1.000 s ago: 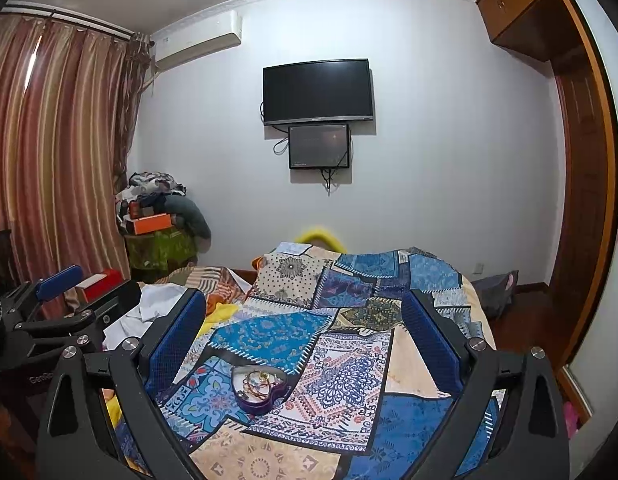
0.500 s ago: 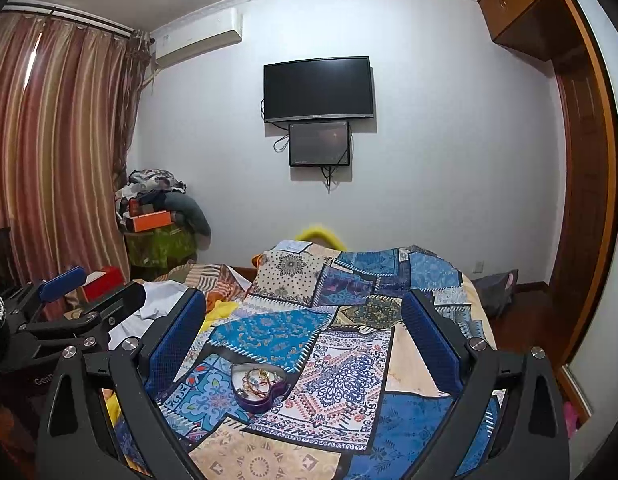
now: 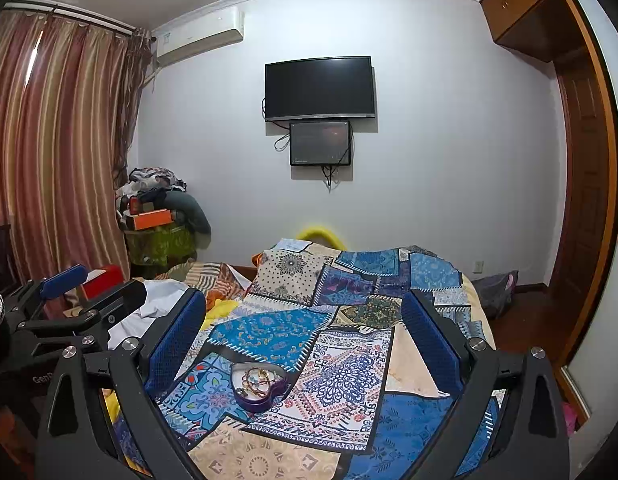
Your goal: Organize jewelry
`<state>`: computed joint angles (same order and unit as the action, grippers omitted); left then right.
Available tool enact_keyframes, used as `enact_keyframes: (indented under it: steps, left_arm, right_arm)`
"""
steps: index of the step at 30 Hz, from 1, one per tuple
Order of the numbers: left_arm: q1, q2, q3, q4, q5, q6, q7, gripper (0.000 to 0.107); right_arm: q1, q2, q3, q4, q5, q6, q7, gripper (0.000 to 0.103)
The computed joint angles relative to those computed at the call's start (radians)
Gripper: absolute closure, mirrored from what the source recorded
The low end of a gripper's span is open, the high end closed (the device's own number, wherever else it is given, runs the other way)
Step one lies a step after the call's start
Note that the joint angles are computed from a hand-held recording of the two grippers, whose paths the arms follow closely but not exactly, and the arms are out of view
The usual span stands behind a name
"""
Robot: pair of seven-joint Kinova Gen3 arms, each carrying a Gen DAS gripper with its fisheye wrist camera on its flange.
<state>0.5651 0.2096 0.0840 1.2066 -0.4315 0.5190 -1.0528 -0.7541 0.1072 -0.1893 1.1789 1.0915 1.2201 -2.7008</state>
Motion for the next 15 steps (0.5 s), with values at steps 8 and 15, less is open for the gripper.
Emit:
enact_keyframes:
  steps: [8,15]
  left_arm:
    - [0.0,0.001,0.003,-0.002,0.008,0.005,-0.006,0.005]
    - [-0.008,0.004,0.01,-0.011,0.029,0.012,-0.026,0.005]
  right_arm:
    - [0.002,0.001,0.001,-0.002,-0.003,-0.001,0.011,0.006]
    - [0.001,0.002,0.002,0.0,-0.002,-0.002,0.009,0.006]
